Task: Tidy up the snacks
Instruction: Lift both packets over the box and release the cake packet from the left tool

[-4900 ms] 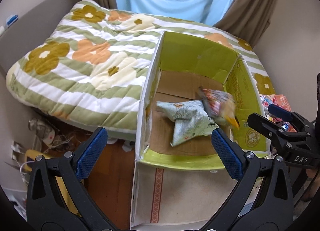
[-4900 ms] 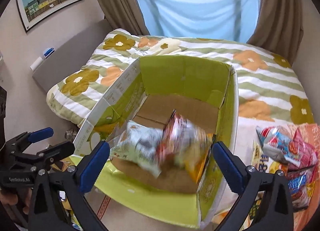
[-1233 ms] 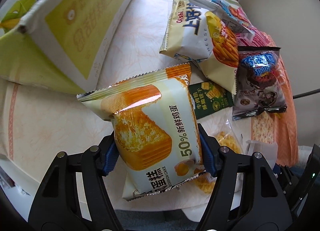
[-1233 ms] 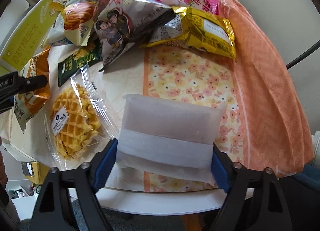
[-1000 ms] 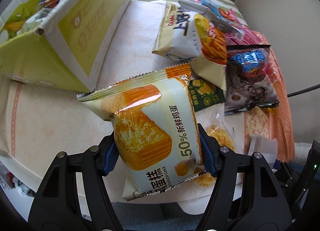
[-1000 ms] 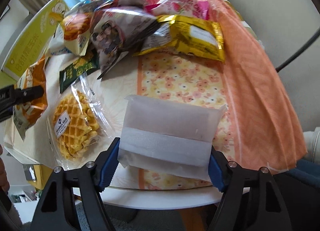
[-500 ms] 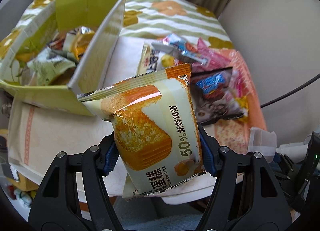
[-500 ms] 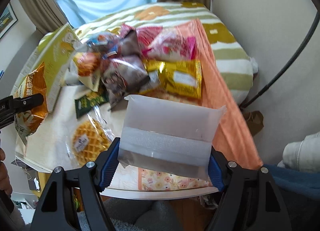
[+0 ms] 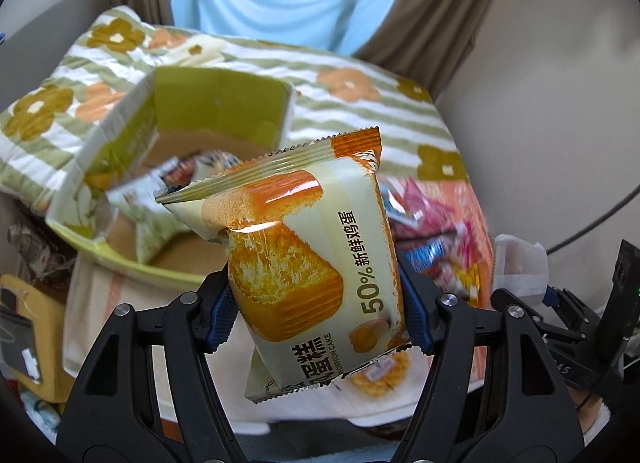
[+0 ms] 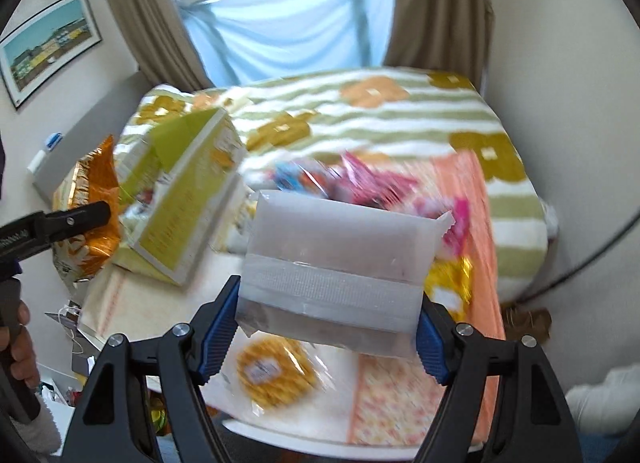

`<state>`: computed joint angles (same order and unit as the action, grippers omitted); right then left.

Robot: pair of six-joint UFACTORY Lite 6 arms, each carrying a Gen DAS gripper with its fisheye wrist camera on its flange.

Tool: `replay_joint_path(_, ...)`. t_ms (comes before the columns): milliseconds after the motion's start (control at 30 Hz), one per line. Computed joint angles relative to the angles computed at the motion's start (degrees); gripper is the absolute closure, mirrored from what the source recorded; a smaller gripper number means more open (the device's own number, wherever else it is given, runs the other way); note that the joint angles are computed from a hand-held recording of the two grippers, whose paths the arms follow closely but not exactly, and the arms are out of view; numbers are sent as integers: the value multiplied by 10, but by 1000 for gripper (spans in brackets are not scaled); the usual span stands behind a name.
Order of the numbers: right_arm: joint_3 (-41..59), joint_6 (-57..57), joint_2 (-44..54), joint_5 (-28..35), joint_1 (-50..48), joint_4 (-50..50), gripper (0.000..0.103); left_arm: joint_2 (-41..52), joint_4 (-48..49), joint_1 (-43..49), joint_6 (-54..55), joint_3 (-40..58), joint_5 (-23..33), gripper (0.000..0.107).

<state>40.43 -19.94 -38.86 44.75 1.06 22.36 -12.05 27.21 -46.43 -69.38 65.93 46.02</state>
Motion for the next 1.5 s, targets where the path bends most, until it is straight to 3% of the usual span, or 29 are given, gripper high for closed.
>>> replay_joint_path(200,125,221,123,-77,198,-125,30,-40,-162,202,278,-14,-42,42)
replay_joint_path(367,256,375,286,-120,313,-218,30,6,-344,394,570,10,-49,42)
replay_joint_path(467,354,445,397,-123,361,-264,30,61,-430,480,708,40,-40,42)
replay_joint_path(667,590,514,616,-75,412,-294,30,210,-504,573,869,147,-5,42)
replay_joint_path(900,794,569,778,4,439,-313,30,358,-522,597,926,268,33,40)
replay_joint_path(967,828,572,807,29,445,-314,30,386,-516,597,928,296,39,31)
replay_joint_path(1033,850,568,826,45,446,-316,30,398,-514,598,930,310,36,8)
replay_joint_path(1100,870,567,844,55,447,-318,30,395,-509,601,929,307,24,5)
replay_joint_path(1500,758,518,789,17,463,-303,30,275,-533,650,932,182,13,5)
